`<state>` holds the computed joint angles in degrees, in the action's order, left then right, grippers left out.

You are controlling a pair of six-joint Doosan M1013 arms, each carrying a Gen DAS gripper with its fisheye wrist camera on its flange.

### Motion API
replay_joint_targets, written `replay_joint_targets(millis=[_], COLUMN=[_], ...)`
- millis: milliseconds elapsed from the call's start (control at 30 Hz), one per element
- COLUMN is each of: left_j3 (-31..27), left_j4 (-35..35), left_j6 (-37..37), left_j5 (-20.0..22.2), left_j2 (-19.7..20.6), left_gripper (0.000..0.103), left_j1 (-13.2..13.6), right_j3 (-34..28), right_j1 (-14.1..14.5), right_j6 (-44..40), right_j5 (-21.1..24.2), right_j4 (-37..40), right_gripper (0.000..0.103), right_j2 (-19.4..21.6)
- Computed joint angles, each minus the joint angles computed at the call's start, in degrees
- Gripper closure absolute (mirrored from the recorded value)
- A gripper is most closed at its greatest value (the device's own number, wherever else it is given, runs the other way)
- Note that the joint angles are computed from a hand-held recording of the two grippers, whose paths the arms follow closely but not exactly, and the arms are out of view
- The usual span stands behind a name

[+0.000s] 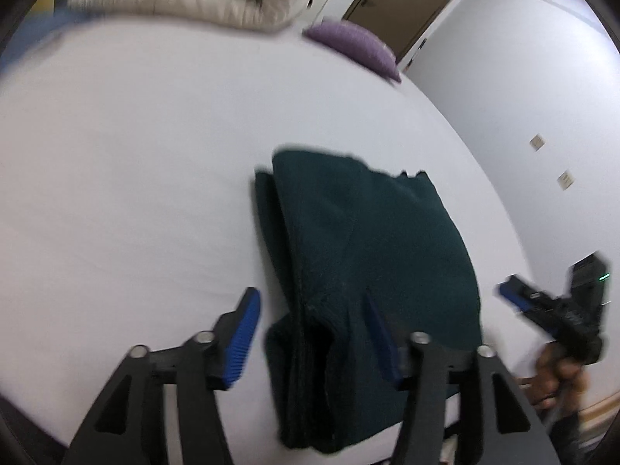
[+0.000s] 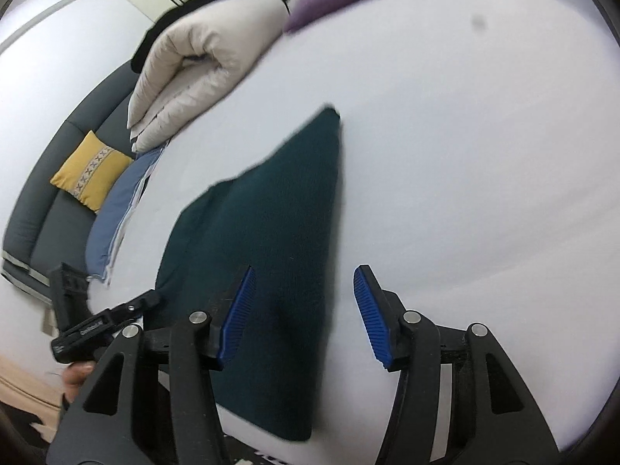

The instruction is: Fold small clothes

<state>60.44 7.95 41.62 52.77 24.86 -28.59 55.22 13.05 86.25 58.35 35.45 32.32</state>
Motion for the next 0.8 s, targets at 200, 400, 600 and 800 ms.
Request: replay_joint_targets(millis=[200, 400, 600, 800], left_j3=[-1.26, -0.86, 0.4, -4.7], left_j4=[31.63, 55.76, 78.78, 69.57], left_j6=[-9.51, -18.67, -25.91, -17.11], left_j5=[4.99, 10.33, 18.36, 21.19], left_j2=[-0.99, -1.87, -2.02, -1.04], left_gripper=[0.0, 0.0, 0.0, 0.0], left_j1=[-7.22, -12.09, -15.3, -14.62], right_j3=[2.63, 6.79, 13.45, 14.52], right_j1=[4.0, 7.53, 10.18, 11.25], right_j6=[-1.45, 3.45, 22.38, 26.16], right_j5=[-9.41, -21.23, -35.36, -36.49], right_j4=[-11.82, -25.03, -49.0, -55.95], right_gripper=[0.042, 0.016, 0.0, 0.0], right_j2=[-5.34, -10.14, -15.38, -17.38])
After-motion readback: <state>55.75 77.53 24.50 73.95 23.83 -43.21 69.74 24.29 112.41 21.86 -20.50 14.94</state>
